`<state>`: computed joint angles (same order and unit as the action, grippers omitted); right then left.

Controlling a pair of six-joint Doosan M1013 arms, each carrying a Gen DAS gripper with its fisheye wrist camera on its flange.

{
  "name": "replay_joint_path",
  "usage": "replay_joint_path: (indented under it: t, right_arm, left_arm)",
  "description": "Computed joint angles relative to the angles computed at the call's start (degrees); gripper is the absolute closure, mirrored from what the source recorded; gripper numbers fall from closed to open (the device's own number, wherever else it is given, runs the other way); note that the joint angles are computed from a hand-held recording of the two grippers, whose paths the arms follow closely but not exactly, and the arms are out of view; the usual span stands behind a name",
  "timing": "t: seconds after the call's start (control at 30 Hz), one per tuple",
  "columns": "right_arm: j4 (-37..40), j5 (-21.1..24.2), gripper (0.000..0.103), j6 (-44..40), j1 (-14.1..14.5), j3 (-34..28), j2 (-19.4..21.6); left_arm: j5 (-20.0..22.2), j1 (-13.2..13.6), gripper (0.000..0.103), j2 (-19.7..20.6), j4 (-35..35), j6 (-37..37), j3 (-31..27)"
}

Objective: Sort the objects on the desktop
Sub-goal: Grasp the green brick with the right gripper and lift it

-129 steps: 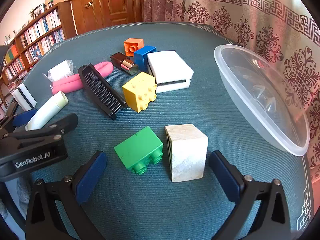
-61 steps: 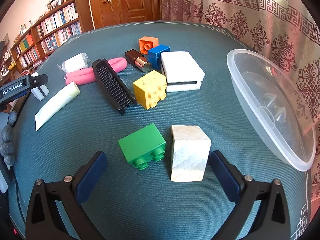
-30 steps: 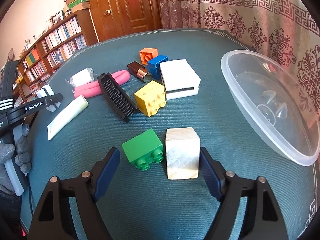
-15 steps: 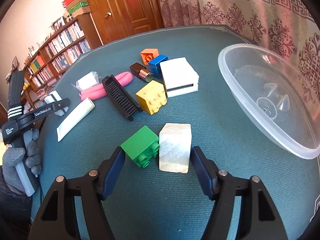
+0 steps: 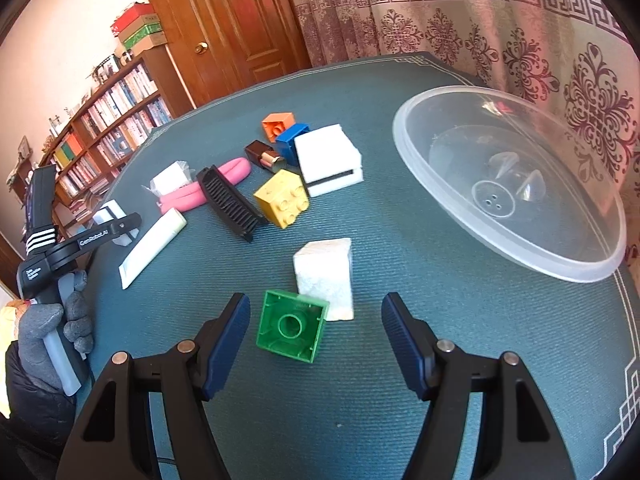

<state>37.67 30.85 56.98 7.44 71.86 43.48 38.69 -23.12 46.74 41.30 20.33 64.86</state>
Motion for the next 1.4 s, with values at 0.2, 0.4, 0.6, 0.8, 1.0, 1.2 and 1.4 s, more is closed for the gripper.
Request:
replay_joint_path:
  t: [0.2, 0.4, 0.6, 0.8, 1.0, 1.2, 1.4]
  right_arm:
    - [1.05, 2.32, 0.033, -1.08, 0.11, 0.03, 0.27]
    - [-3.18, 1.05, 0.039, 0.64, 1.5, -0.33, 0.24]
    - [-12.38, -0.45, 0.065, 6.47, 2.74, -0.4, 0.31]
    - [-5.26, -0.63, 0.065, 1.09, 1.57, 0.85, -0.6]
    - [0.49, -2.19, 0.065, -3.6, 0.74, 2.09, -1.59]
    - [3.16, -3.78, 0.065, -4.29, -0.2, 2.46, -2.03]
    - [4.19, -7.35, 0.065, -3.33, -1.23, 3.03, -2.71]
  left_arm:
    - [0.14, -0.08, 0.051, 0.07, -0.11, 0.38, -0.23]
    - [-0.01, -0.18, 0.051, -0.08, 0.28, 0.17, 0.17]
    - [-0.18, -0.14, 0.051, -0.24, 0.45, -0.13, 0.48]
    - [-0.28, -0.34, 0.051, -0.48, 1.71, -1.45, 0.68]
    - [-0.2, -0.69, 0.051, -0.83, 2.64, -1.96, 0.79]
    - [-0.22, -1.32, 0.051, -0.73, 3.02, -1.23, -0.11]
    - [-0.61, -1.84, 0.051, -0.18, 1.84, 1.19, -1.74]
